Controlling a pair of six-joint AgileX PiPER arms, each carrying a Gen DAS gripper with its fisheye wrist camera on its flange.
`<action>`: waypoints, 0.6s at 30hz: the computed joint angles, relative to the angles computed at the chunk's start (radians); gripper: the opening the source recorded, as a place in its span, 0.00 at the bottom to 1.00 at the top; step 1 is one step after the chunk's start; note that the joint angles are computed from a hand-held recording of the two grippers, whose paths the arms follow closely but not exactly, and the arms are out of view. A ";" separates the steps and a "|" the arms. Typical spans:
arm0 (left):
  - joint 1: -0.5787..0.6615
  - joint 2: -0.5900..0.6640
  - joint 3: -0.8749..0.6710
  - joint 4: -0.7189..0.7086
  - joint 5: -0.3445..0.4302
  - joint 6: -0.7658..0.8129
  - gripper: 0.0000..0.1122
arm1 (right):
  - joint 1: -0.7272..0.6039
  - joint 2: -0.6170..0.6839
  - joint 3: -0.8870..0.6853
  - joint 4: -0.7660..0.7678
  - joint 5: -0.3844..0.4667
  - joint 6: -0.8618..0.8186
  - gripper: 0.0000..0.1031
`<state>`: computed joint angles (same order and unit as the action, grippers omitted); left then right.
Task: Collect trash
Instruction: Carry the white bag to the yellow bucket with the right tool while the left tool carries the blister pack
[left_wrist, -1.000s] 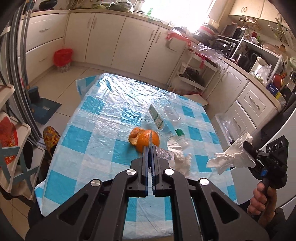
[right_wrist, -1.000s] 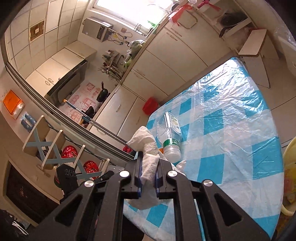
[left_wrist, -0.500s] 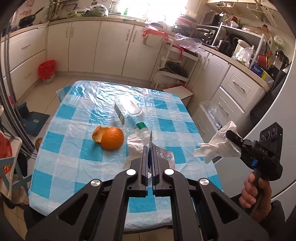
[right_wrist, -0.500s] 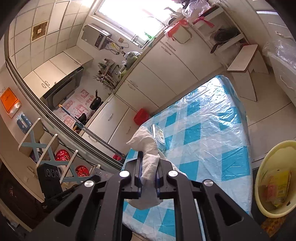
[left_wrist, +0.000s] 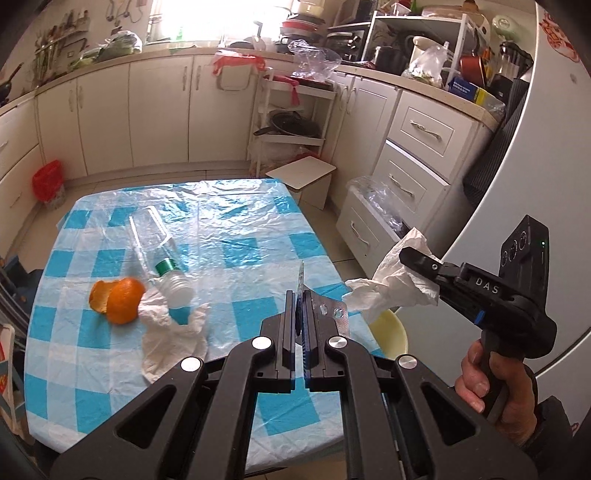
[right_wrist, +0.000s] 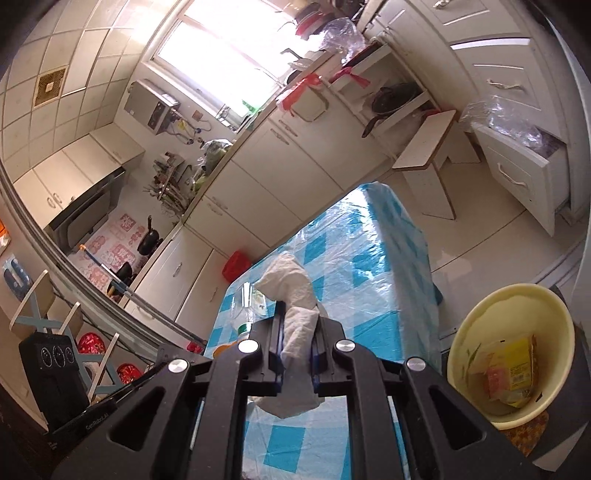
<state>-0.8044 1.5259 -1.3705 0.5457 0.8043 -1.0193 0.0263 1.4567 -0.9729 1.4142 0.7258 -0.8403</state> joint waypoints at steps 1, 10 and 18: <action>-0.008 0.026 -0.024 0.001 0.001 0.003 0.03 | -0.014 0.002 0.002 -0.005 -0.004 0.016 0.12; -0.023 0.216 -0.208 -0.062 -0.017 0.100 0.03 | -0.070 -0.003 0.008 -0.111 -0.093 0.160 0.14; -0.005 0.351 -0.330 -0.141 -0.033 0.173 0.03 | -0.118 0.026 0.014 -0.184 -0.107 0.249 0.14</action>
